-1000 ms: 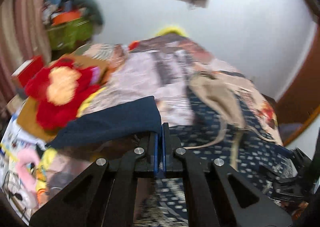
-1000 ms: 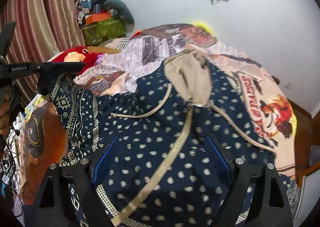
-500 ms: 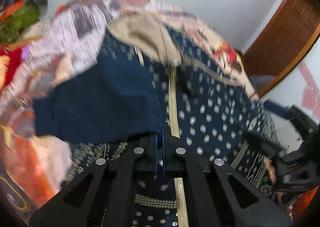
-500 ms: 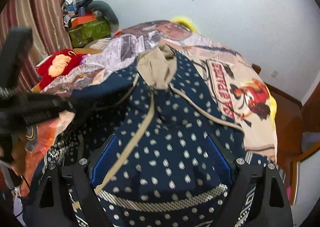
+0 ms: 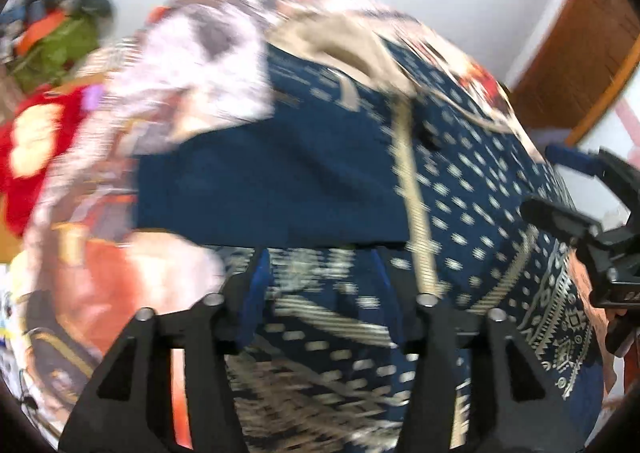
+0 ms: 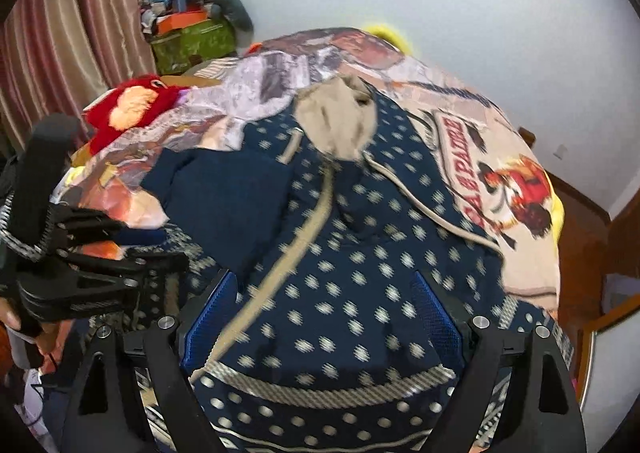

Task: Fold large clothes
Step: 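Grasp the navy sleeve cuff with the right gripper and lift it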

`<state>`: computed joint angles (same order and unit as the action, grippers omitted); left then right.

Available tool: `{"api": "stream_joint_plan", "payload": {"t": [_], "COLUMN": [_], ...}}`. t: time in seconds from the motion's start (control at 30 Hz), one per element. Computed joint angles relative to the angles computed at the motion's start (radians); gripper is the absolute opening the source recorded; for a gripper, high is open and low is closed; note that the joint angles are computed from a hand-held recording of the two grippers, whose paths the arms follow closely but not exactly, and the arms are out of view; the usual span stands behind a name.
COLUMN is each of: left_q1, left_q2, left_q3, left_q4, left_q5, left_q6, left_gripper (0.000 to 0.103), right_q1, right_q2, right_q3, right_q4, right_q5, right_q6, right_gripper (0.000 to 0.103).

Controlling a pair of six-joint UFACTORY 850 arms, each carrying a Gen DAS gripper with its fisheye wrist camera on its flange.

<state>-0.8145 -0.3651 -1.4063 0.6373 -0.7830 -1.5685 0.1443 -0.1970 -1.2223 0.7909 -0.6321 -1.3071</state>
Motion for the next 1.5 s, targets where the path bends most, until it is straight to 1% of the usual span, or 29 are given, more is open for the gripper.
{"api": "stream_joint_plan", "payload": {"t": [0.03,0.13,0.23,0.3,0.33,0.4,0.5,0.57,0.63,0.73,0.77,0.8,0.87,0.9,1.0,1.07,1.1,1.13,1.17,1.23,1.27,1.33,1.5], "left_q1": [-0.007,-0.019,-0.02,-0.014,-0.012,-0.01,-0.002,0.003,0.008,0.016,0.02,0.023,0.027,0.028,0.036,0.039,0.039,0.039,0.037,0.035,0.032,0.021,-0.001], "left_q2": [0.031,0.112,0.183,0.238,0.267,0.312,0.351,0.372,0.385,0.4,0.401,0.4,0.4,0.4,0.397,0.388,0.383,0.379,0.379,0.375,0.371,0.352,0.306], "left_q3": [0.032,0.126,0.218,0.282,0.317,0.376,0.429,0.455,0.476,0.5,0.505,0.507,0.516,0.519,0.527,0.526,0.525,0.525,0.528,0.528,0.524,0.506,0.46], "left_q4": [0.031,0.065,0.066,0.064,0.064,0.067,0.076,0.086,0.108,0.135,0.14,0.145,0.16,0.165,0.168,0.154,0.143,0.13,0.121,0.093,0.082,0.07,0.035], "left_q5": [-0.042,-0.15,-0.2,-0.202,-0.196,-0.18,-0.154,-0.144,-0.128,-0.097,-0.087,-0.079,-0.06,-0.051,-0.021,-0.016,-0.018,-0.013,-0.006,0.016,0.014,0.002,0.034], "left_q6": [-0.042,-0.086,-0.118,-0.136,-0.153,-0.191,-0.223,-0.235,-0.249,-0.262,-0.263,-0.264,-0.277,-0.283,-0.288,-0.278,-0.272,-0.263,-0.26,-0.247,-0.238,-0.226,-0.183], "left_gripper": [0.055,0.055,0.055,0.055,0.055,0.055,0.055,0.055,0.055,0.055,0.055,0.055,0.055,0.055,0.055,0.055,0.055,0.055,0.055,0.055,0.055,0.055,0.055], "right_q1": [0.018,0.069,0.147,0.191,0.227,0.275,0.348,0.398,0.428,0.468,0.477,0.483,0.489,0.492,0.49,0.488,0.49,0.49,0.49,0.485,0.476,0.455,0.386], "right_q2": [0.003,0.004,-0.011,-0.026,-0.043,-0.072,-0.132,-0.188,-0.221,-0.271,-0.284,-0.296,-0.33,-0.344,-0.36,-0.368,-0.37,-0.367,-0.363,-0.352,-0.341,-0.306,-0.206], "right_q3": [0.001,0.001,0.0,-0.001,-0.006,-0.016,-0.046,-0.083,-0.106,-0.142,-0.152,-0.161,-0.191,-0.203,-0.203,-0.209,-0.214,-0.212,-0.209,-0.202,-0.197,-0.176,-0.129], "right_q4": [0.001,-0.013,-0.053,-0.082,-0.111,-0.147,-0.226,-0.276,-0.296,-0.298,-0.3,-0.3,-0.303,-0.311,-0.249,-0.217,-0.236,-0.236,-0.233,-0.225,-0.203,-0.153,-0.027], "right_q5": [-0.003,0.007,0.025,0.041,0.054,0.068,0.095,0.096,0.092,0.116,0.128,0.136,0.126,0.126,0.146,0.142,0.141,0.143,0.146,0.141,0.129,0.125,0.102], "right_q6": [0.001,0.02,0.061,0.087,0.109,0.14,0.231,0.297,0.324,0.364,0.382,0.398,0.43,0.448,0.41,0.403,0.436,0.439,0.43,0.415,0.396,0.346,0.226], "right_gripper": [0.087,0.087,0.087,0.087,0.087,0.087,0.087,0.087,0.087,0.086,0.084,0.083,0.074,0.071,0.057,0.03,0.028,0.023,0.015,0.011,0.008,0.008,0.007]}}
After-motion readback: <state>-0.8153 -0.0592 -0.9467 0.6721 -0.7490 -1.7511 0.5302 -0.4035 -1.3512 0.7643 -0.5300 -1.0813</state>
